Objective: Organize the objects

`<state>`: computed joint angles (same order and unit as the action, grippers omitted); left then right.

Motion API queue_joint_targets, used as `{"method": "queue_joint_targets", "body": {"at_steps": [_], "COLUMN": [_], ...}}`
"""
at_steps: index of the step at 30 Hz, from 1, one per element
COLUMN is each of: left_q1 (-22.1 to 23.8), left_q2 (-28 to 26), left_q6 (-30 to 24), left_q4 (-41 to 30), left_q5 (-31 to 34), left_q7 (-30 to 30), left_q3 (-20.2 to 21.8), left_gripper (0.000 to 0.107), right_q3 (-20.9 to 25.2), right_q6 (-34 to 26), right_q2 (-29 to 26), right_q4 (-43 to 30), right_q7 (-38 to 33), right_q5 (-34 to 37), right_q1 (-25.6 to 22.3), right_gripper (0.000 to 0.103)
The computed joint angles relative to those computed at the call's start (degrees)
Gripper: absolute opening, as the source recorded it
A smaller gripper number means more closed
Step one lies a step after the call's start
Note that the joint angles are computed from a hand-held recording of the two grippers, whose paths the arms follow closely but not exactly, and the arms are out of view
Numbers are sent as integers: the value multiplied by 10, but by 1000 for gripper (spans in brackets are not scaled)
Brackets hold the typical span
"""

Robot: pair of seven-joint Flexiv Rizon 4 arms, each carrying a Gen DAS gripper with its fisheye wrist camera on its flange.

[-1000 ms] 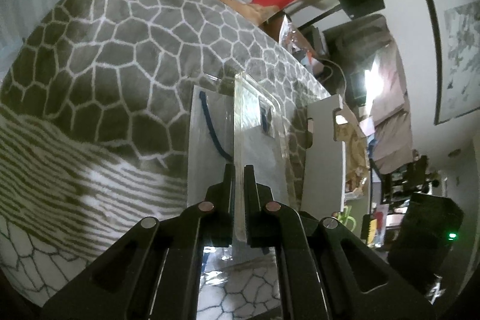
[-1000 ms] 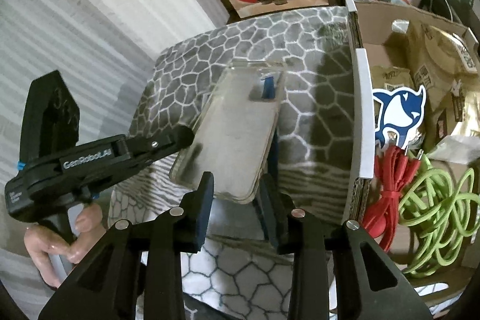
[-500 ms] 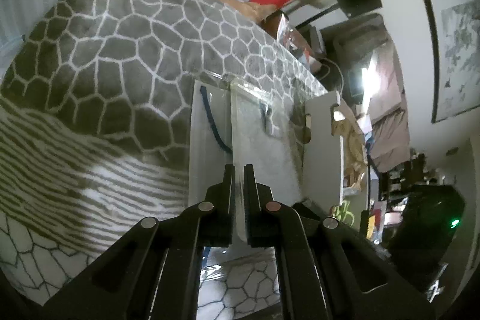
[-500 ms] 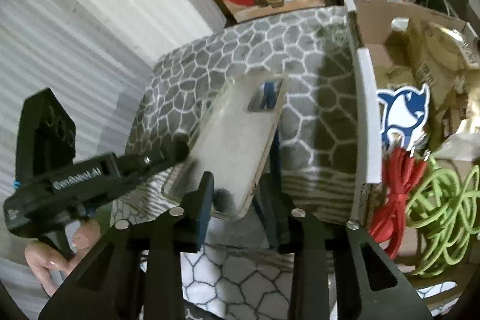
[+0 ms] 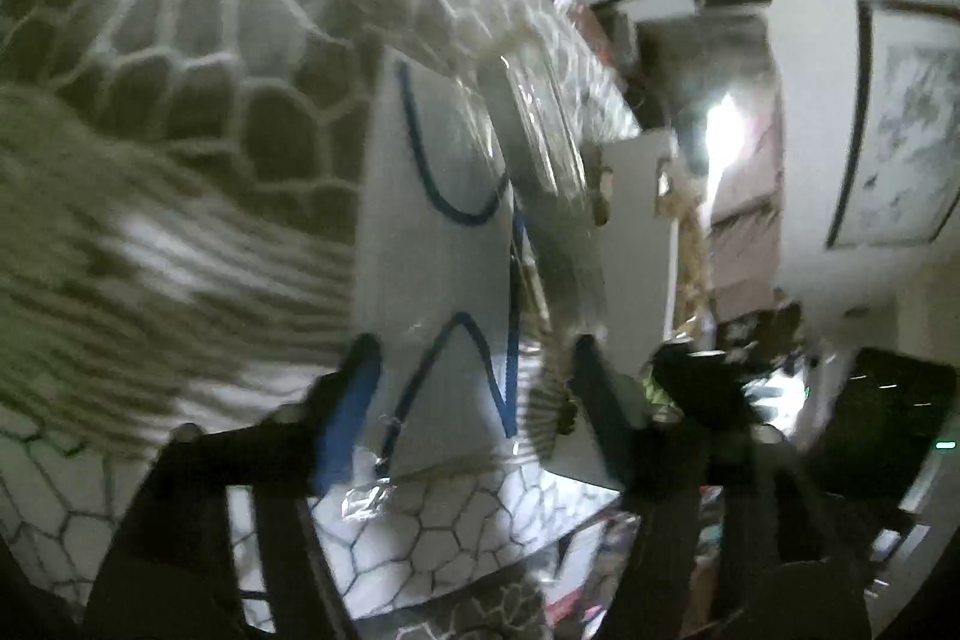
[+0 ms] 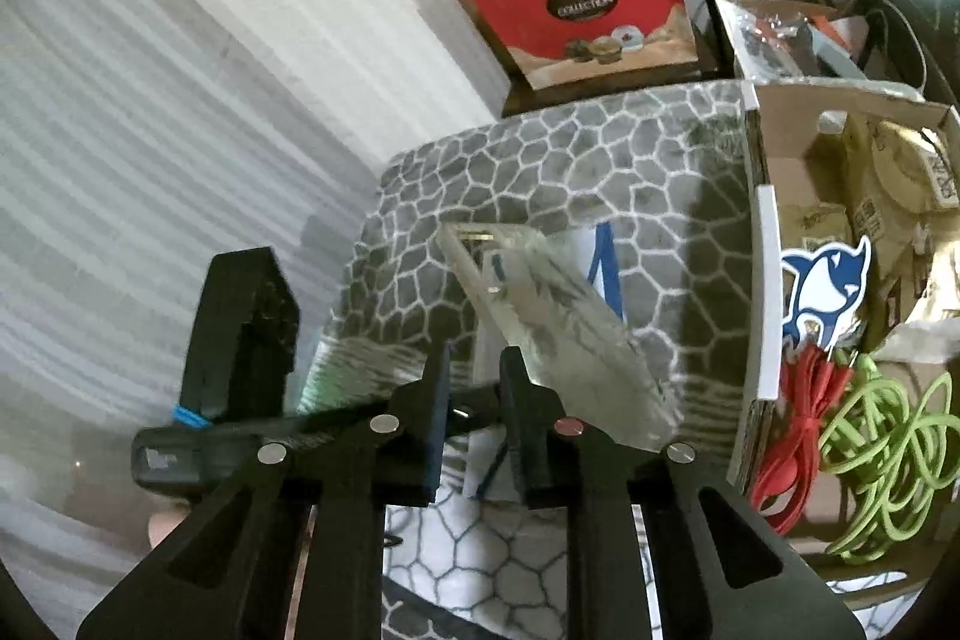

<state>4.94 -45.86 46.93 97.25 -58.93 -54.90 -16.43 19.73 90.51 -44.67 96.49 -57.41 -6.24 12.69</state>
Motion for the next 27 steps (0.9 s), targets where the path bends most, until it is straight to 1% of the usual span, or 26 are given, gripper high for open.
{"method": "queue_joint_targets", "body": {"at_steps": [2,4,6,8,10,12,13,15,18,20,21,22,24,26,27], "left_q1": [8,10,14,7,2,-5,-10,-19,-29,-46,-56,-59,-70,-76,-77], "left_q2": [13,22,21,18,17,16,12,2,-11,-21,-28,-33,-47,-62,-66], "left_q6": [16,34,31,35,46,58,66,77,90,105,112,111,105,86,82], "left_q4": [17,27,25,19,15,10,4,-12,-36,-58,-74,-84,-110,-137,-143], "left_q5": [-18,-34,-41,-31,-21,-5,1,16,55,104,134,156,201,241,254], "left_q7": [18,34,41,32,32,30,25,6,-17,-48,-69,-83,-118,-148,-158], "left_q3": [-1,-1,-2,7,10,14,12,10,17,36,49,55,74,88,89], "left_gripper": [68,69,69,69,69,69,69,69,67,63,58,54,42,36,32], "right_q3": [3,15,29,31,19,-12,-32,-52,-82,-87,-95,-110,-137,-168,-182], "right_q6": [-6,-20,-30,-31,-26,-22,-21,-31,-36,-23,-15,-6,8,21,27], "right_q2": [-2,-12,-19,-21,-14,1,11,19,30,39,46,55,68,87,94], "right_q4": [3,-5,-6,-5,3,15,23,26,34,48,58,71,90,118,128], "right_q7": [-4,-10,-22,-26,-26,-18,-12,-7,5,8,12,19,33,47,55], "right_q5": [-2,-2,1,9,13,12,9,0,-8,-8,-8,-10,-13,-17,-19], "right_q1": [-1,-7,-17,-18,-11,8,20,31,46,45,48,56,70,85,92], "right_gripper": [18,18,18,18,20,24,29,36,37,37,37,37,39,43,43]}}
